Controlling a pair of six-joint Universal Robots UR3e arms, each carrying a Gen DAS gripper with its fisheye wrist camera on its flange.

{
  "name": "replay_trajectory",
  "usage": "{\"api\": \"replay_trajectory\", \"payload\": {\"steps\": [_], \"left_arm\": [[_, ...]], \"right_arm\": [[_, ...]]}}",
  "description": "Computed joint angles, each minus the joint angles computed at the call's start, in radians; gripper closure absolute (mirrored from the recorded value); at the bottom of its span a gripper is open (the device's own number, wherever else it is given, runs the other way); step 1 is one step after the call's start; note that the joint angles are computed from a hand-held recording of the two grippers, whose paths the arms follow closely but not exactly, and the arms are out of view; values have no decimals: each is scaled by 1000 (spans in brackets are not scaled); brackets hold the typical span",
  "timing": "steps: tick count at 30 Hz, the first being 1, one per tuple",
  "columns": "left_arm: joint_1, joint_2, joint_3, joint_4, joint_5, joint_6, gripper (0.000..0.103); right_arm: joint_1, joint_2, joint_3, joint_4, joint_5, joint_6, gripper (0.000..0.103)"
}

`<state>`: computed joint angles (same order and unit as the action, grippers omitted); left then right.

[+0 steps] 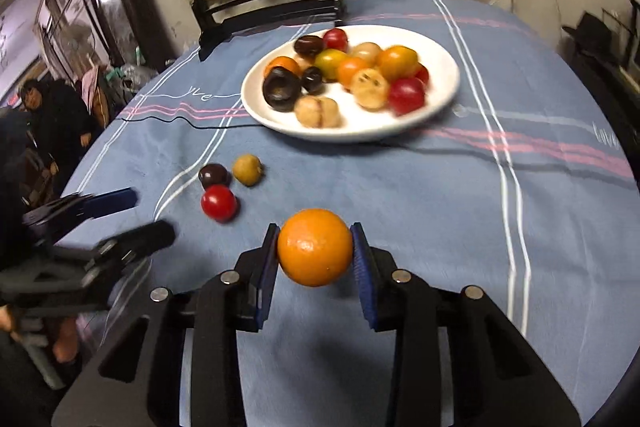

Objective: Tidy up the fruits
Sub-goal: 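Grasp the orange mandarin with the right gripper while the left grasps the red tomato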

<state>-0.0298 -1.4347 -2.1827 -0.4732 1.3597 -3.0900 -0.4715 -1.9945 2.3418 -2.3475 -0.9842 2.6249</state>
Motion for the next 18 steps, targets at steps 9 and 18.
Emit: {"api": "replay_trajectory", "payload": {"steps": [9,18], "left_arm": [[-114,-256,170,9,132,-79,60],[-145,-316,201,68,170,-92,65]], "right_arm": [[-194,-124,16,258,145,-205,67],[-195,-119,14,292,160,-239,67]]}}
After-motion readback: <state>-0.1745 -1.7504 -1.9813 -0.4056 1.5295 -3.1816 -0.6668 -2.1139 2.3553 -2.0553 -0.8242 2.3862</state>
